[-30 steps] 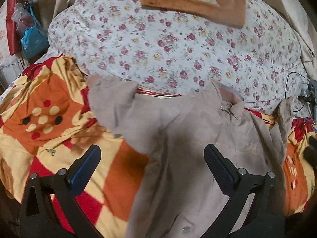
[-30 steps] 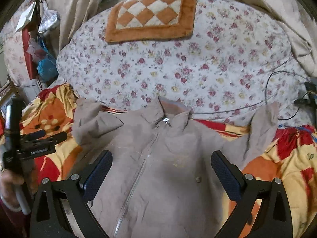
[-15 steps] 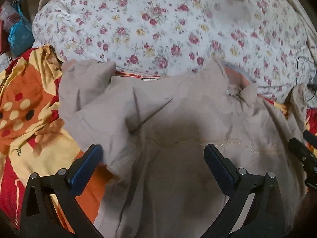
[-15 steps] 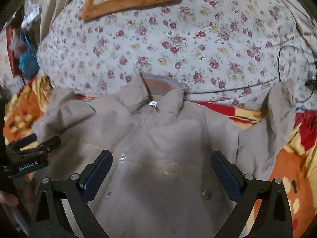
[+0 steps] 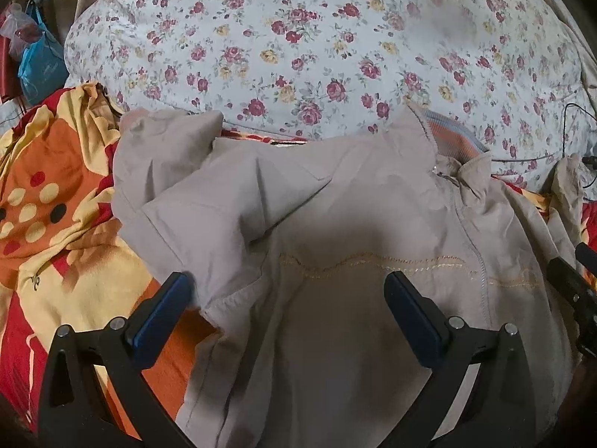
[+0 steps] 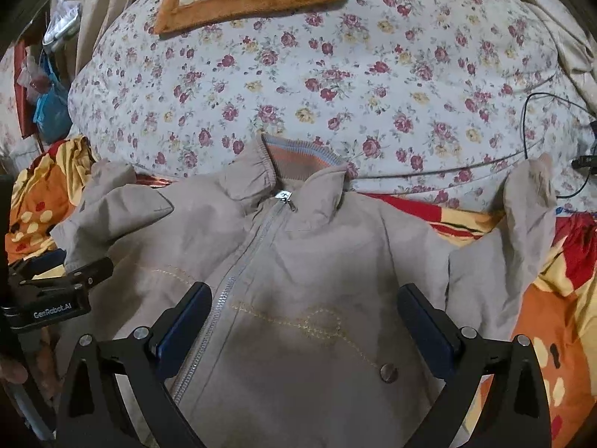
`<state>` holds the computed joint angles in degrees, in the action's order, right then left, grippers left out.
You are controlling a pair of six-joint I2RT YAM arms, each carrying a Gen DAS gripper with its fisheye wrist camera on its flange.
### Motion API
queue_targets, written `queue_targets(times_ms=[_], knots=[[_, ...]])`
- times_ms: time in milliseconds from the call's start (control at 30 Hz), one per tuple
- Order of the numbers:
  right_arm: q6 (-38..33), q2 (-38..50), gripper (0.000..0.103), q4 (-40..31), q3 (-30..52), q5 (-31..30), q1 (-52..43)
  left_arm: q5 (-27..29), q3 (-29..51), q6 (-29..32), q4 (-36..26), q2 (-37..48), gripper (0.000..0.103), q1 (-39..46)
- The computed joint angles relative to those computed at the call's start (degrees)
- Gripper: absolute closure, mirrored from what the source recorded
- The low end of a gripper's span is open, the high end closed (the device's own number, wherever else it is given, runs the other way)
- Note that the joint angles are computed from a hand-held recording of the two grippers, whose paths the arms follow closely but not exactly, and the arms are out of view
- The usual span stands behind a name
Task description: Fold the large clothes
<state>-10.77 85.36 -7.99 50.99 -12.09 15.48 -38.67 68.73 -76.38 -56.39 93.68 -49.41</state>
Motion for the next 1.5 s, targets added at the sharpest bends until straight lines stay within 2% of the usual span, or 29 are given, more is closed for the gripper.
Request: queue_targets(times_ms=[300, 1500], knots=[[1.11, 2.26, 0.003, -0.97, 0.96, 2.25, 0.61, 0.42, -0.02, 0.68, 0.48, 0.41, 0.0, 0.3], [2.88, 5.15, 0.003, -2.82, 2.35, 2.45, 0.83, 0.32, -0.86, 0.62, 0.78, 0.66, 0.0, -0.15]])
